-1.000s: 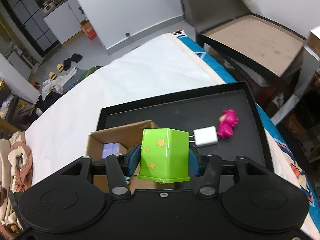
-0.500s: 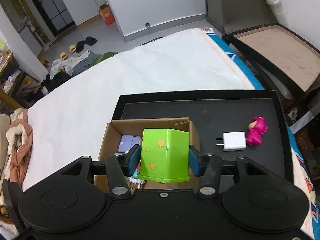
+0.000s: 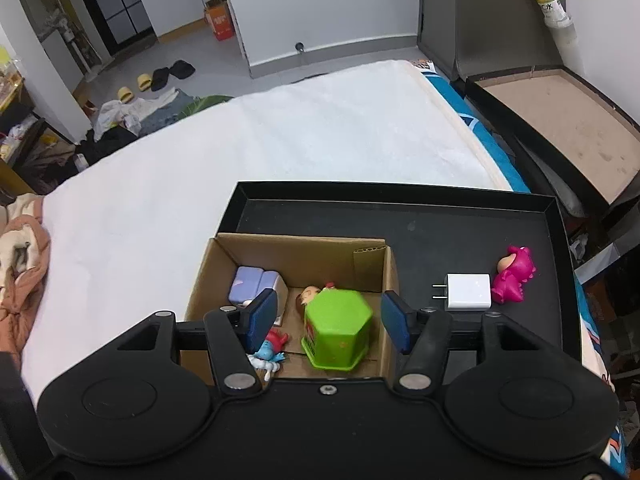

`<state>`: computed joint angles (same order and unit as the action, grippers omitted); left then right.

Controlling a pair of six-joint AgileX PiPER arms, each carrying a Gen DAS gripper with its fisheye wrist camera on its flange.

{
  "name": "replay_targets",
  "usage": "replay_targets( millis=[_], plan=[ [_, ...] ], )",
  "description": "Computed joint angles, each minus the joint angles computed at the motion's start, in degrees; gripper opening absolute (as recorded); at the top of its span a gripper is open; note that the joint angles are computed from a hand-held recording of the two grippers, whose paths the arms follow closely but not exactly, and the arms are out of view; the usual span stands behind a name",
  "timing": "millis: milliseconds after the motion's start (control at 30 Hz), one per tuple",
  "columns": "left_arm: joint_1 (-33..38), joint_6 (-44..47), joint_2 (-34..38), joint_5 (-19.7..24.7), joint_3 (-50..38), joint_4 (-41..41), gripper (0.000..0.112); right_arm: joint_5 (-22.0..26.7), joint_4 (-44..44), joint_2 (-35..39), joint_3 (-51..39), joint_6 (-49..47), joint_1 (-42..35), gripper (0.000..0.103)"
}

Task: Organize rigid objects
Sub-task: 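Carry the green cube into the box and open the right gripper, then move the right gripper to the white charger and grasp it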

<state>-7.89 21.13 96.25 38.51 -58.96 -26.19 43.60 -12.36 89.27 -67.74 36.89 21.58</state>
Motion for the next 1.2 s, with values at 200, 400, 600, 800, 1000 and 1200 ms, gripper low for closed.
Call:
replay_targets(
  millis=[200, 400, 600, 800, 1000, 1200],
  plan=[
    [-0.28, -0.79, -0.01, -0.19, 0.00, 0.55, 0.017, 0.15, 3.75, -4.27, 2.69, -4.72, -1.51, 0.058],
    [-0.54, -1.61, -0.25, -0.38, 0.16, 1.15, 0.017, 0.55, 7.16, -8.30, 6.28, -9.20, -4.22, 0.059],
    [-0.81, -2.50, -0.49, -0.65, 0.24, 1.89, 0.016, 0.26, 9.72, -11.96, 9.83, -13.10, -8.14, 0.063],
    [-1.37, -3.02, -1.44, -2.41, 1.43, 2.83, 0.016, -0.16, 13.61, -15.12, 12.60, -18.71, -13.22, 0.072],
    [-2.02, -4.19, -1.97, -3.20, 2.02, 3.86, 0.015, -1.50, 18.39, -17.58, 15.24, -25.67, -19.51, 0.083],
    [-2.63, -5.80, -2.34, -3.28, 2.03, 5.34, 0.015, -3.60, 22.59, -18.43, 17.64, -30.94, -24.90, 0.084]
  ],
)
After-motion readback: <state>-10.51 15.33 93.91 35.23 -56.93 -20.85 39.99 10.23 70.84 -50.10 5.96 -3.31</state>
